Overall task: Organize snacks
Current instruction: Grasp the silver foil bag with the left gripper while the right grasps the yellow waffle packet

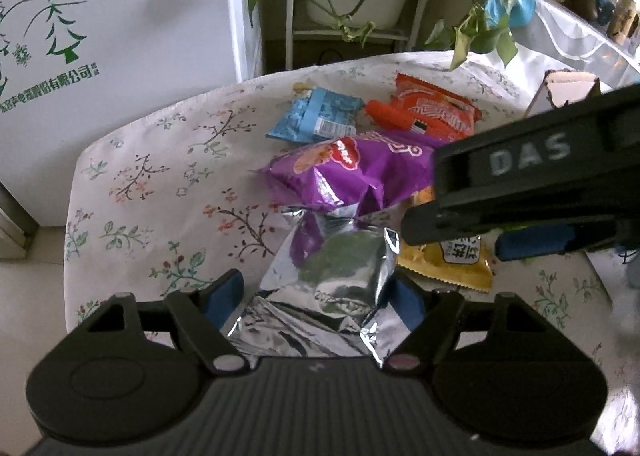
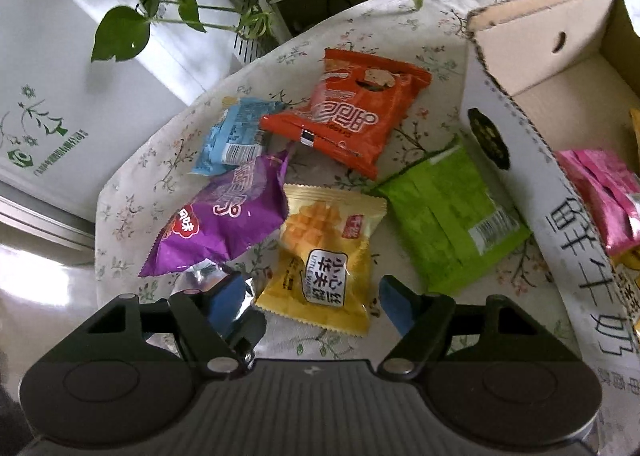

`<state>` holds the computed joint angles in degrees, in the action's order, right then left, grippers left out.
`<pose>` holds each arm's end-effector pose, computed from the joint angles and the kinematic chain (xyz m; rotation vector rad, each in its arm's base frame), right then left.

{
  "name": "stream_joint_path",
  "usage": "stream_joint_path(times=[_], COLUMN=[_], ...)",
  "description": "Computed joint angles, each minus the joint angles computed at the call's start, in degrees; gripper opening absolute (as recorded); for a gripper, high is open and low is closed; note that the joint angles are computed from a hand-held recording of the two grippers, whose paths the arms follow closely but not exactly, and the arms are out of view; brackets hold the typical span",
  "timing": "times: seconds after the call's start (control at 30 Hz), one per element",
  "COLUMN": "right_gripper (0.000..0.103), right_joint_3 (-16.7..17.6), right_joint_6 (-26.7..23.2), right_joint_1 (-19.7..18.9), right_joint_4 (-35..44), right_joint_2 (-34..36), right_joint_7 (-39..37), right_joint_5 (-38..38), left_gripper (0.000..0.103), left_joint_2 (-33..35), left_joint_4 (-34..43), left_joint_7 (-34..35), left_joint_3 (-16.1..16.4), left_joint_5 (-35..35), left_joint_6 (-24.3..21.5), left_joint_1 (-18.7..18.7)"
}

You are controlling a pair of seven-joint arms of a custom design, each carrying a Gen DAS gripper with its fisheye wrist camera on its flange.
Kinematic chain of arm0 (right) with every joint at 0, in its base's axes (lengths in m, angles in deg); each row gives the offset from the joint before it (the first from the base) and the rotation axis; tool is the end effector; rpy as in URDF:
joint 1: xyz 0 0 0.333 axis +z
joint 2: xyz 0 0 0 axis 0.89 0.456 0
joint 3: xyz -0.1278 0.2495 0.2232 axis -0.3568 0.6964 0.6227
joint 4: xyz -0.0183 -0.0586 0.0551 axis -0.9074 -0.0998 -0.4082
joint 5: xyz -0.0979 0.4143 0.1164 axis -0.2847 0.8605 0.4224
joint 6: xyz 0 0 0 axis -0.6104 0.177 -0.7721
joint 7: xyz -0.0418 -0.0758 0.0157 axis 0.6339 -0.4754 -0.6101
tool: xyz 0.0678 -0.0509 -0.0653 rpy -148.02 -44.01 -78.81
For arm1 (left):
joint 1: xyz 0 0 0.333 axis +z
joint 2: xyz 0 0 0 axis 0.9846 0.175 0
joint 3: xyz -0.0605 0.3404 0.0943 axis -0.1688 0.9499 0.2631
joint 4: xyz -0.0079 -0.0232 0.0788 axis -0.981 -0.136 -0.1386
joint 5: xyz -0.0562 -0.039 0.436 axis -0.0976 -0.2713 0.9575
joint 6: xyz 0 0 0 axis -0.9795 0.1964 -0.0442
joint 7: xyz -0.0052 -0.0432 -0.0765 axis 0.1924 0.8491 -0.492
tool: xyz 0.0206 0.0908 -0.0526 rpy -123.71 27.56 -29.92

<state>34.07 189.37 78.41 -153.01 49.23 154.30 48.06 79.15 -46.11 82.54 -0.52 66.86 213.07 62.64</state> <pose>0.5284 0.1616 0.3767 -1.7229 2.1193 -0.0536 0.4866 -0.2915 0.3428 -1.7949 2.0471 -0.6587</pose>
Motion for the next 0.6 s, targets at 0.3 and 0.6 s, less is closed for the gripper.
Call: stream_joint_path(times=[0.3, 0.6], right_gripper=[0.062, 0.048], right_joint_3=[0.81, 0.35], right_joint_6=[3.24, 3.62], right_joint_1=[-0.33, -0.46], right_joint_4=[0.76, -1.26], right_joint_2=[2.68, 0.65], right_joint_7=[15.57, 2.35], right_joint_5=[-23.45, -12.67], left_gripper=[0.061, 0.060], left_joint_2=[-1.89, -5.00], left_joint_4=[-3.09, -5.78], left_joint_7=[6.32, 13.22], left_joint_3=[-0.82, -3.16], left_joint_5=[-10.26, -18.60], left_joint_6=[3.87, 1.41], left_joint_1=[2.01, 3.48])
